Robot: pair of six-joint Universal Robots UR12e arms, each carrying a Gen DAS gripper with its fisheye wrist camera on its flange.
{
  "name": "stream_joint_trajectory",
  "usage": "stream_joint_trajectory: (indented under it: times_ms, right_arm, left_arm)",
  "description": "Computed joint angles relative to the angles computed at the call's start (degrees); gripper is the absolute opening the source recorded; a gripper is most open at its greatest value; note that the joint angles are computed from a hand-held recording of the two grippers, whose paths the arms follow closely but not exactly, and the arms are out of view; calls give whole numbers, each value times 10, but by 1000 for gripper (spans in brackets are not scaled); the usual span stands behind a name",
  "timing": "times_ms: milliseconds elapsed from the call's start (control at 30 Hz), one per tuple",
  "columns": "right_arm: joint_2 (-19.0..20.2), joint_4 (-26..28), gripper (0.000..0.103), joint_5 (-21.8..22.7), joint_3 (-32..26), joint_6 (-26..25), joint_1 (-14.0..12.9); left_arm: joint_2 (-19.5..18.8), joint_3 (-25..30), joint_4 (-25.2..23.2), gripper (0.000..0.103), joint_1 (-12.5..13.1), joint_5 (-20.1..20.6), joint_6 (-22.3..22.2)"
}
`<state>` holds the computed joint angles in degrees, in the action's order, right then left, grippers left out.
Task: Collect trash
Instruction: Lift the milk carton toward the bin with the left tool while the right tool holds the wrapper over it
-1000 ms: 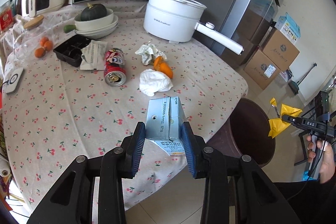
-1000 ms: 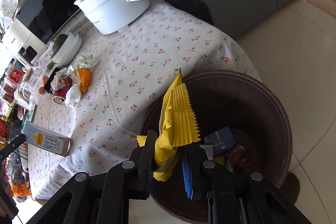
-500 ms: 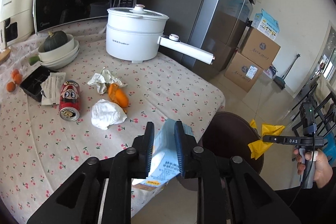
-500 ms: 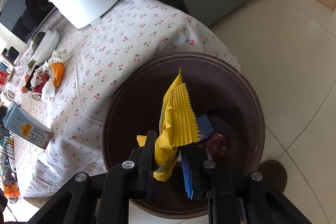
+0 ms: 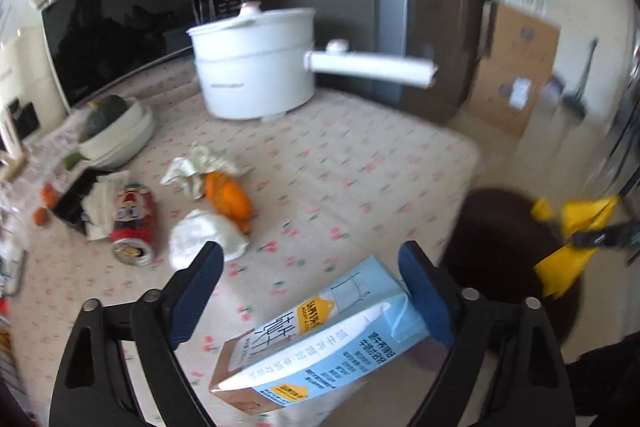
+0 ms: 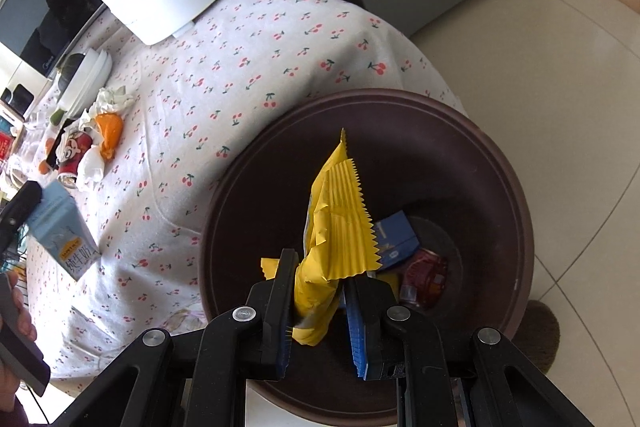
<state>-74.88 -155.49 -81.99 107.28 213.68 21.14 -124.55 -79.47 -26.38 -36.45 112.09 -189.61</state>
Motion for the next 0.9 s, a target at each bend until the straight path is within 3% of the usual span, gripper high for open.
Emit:
stream_joint_trajectory:
  times_ms: [67,100,133,233,367,467,567,667,800,900]
  right_arm:
    - [0,-1,21,1,-1,2,0]
    - [1,-2,21,2,-1,2,0]
    - [1,-3,21,3,-1,2,-1]
    - [2,-6,21,7,-3,-1,-2]
    - [7,-3,21,9,-13,-6,-2]
    - [12,-4,21,13,-21,-8,0]
    - [16,-8,21,16,-28,-10,5]
    - [19,-7,21,20,-30,-17,8]
    - [20,-2,21,20,-32,-20,10]
    - [20,1,21,20,-32,-17,9]
  left_arm:
    - [-17,21,-94,67,-1,48,-1]
    - [-16,18,-114,63,7,36,-19]
    - [-9,9,-109,63,21,0,-40]
    - [14,-19,-87,63,44,-54,-107]
    - [39,-41,-80,66,60,-97,-128]
    - [55,-57,-78,71,73,-155,-138]
    - [68,-64,-92,78,82,-197,-102]
    - [83,-75,-123,88,90,-245,-34]
    - [97,-91,-133,94,80,-212,56]
    - [93,-89,-153,95,76,-188,88]
